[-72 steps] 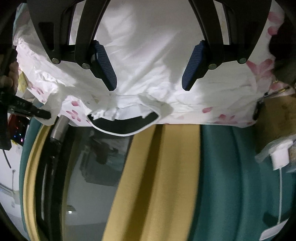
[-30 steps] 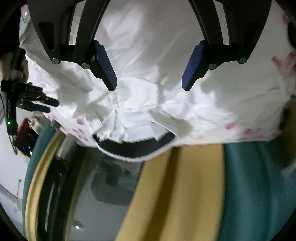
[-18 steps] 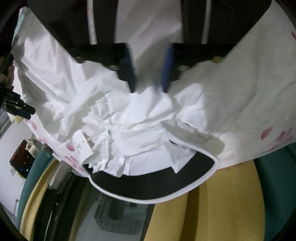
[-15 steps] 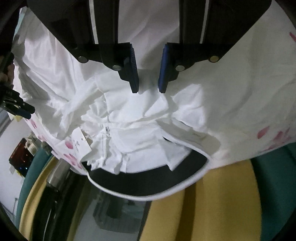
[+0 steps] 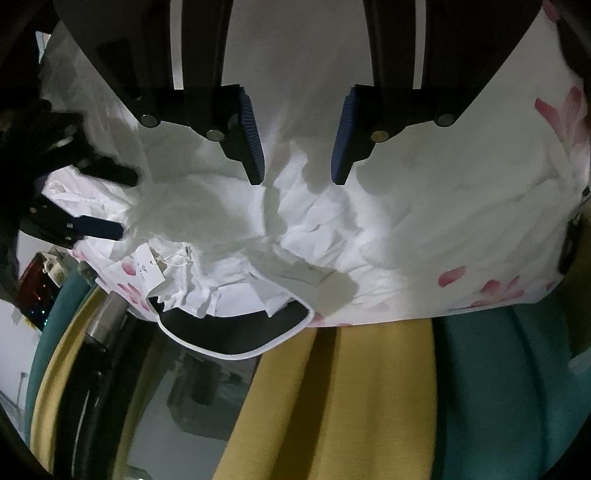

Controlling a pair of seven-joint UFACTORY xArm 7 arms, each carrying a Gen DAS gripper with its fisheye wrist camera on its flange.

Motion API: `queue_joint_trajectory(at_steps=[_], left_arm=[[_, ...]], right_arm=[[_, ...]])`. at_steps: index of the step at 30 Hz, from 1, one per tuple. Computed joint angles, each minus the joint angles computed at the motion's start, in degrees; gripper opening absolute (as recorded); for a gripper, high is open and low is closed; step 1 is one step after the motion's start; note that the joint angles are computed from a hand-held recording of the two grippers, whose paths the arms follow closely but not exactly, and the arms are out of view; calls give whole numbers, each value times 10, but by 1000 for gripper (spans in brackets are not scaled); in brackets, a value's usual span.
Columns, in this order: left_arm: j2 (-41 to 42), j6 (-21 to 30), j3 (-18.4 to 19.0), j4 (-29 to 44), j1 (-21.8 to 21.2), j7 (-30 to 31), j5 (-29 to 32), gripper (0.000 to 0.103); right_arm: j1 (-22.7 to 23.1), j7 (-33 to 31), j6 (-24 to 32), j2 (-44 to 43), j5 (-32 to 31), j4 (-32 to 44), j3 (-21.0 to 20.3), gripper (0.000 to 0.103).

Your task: Fold large clothes

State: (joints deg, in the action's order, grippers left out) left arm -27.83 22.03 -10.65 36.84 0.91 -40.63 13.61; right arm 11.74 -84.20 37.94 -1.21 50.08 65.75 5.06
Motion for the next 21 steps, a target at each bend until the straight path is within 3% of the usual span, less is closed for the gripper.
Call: queue_joint_trajectory(at_steps=[2, 5, 7, 9, 11, 15, 21], left_arm=[[-11, 0, 1, -9, 0, -1, -1, 40], [-33, 1, 5, -25, -3, 1, -6, 40], [-44, 1, 7, -33, -4, 4, -10, 41], [-54, 3, 7, -40, -3, 7, -14, 47], [-61, 0, 7, -46, -3, 9, -18, 49], [-72, -2, 5, -52, -4, 18, -22, 49], [-98, -3, -7, -56, -8, 32, -18, 50]], right_arm=[[13, -16, -7, 4, 0, -3, 12, 58], [32, -6, -39, 26, -40, -2, 30, 39], [47, 15, -50, 44, -76, 3, 25, 13], [31, 12, -41, 51, -73, 10, 37, 2], [24, 5, -30, 47, -64, 14, 37, 2], [2, -15, 54, 12, -13, 22, 21, 2], [-20, -53, 228, -20, 34, 67, -21, 2]])
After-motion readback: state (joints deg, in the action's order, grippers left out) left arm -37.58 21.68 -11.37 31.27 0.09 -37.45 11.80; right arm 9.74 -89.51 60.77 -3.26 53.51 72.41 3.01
